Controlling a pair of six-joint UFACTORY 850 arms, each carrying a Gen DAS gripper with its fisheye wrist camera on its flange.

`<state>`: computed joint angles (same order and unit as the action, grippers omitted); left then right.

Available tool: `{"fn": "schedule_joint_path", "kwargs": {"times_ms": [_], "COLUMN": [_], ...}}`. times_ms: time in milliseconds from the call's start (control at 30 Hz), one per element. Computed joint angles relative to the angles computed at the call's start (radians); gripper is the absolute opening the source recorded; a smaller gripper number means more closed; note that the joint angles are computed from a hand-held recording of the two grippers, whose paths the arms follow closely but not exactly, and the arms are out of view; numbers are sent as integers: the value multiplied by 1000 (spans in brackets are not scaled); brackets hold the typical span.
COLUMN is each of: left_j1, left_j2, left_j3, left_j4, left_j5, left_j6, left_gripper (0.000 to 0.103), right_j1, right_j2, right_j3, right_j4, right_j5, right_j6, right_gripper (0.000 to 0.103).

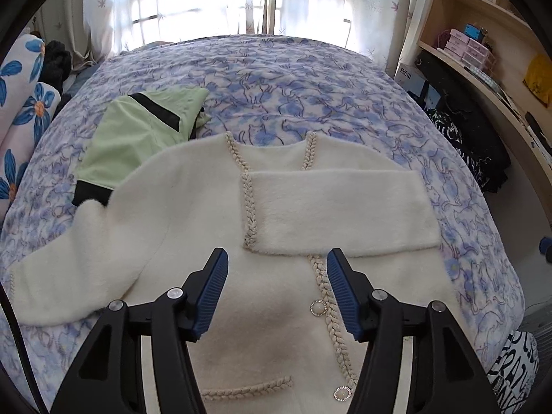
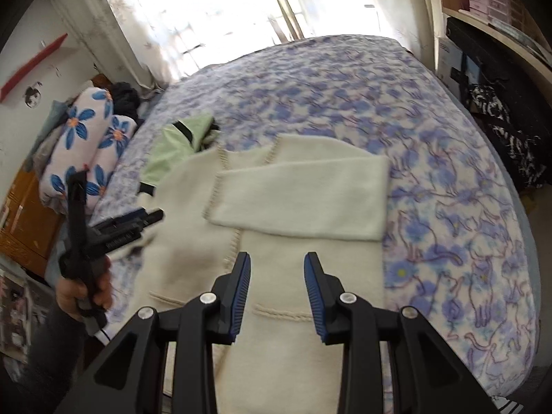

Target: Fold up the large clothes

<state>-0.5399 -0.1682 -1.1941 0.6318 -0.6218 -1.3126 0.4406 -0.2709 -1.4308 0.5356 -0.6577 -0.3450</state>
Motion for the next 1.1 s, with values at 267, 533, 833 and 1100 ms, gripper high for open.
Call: {"fn": "schedule_joint_path", "kwargs": {"times_ms": [267,533,833,1100], "left_j1": [26,147,223,239], "left_j2": [-28,-208,-435,-496], "left_j3": [-98,-177,-270,-299], "left_j4": [66,-57,-229,-212], "left_j5": [-96,-4,56,125], "left_j6": [20,136,253,188], "left_gripper": [79,78,78,72], "right_j1": [36,-4,-93,-141], "right_j2": [-128,-470,-764,-854], "right_j3": [-236,-576,-820,-848], "right_j4": [-109,-294,-316,-140], "right_j5": [50,-13,-131,-157], "right_j6": [138,311,402,321], "right_gripper": [49,49,49,49]}}
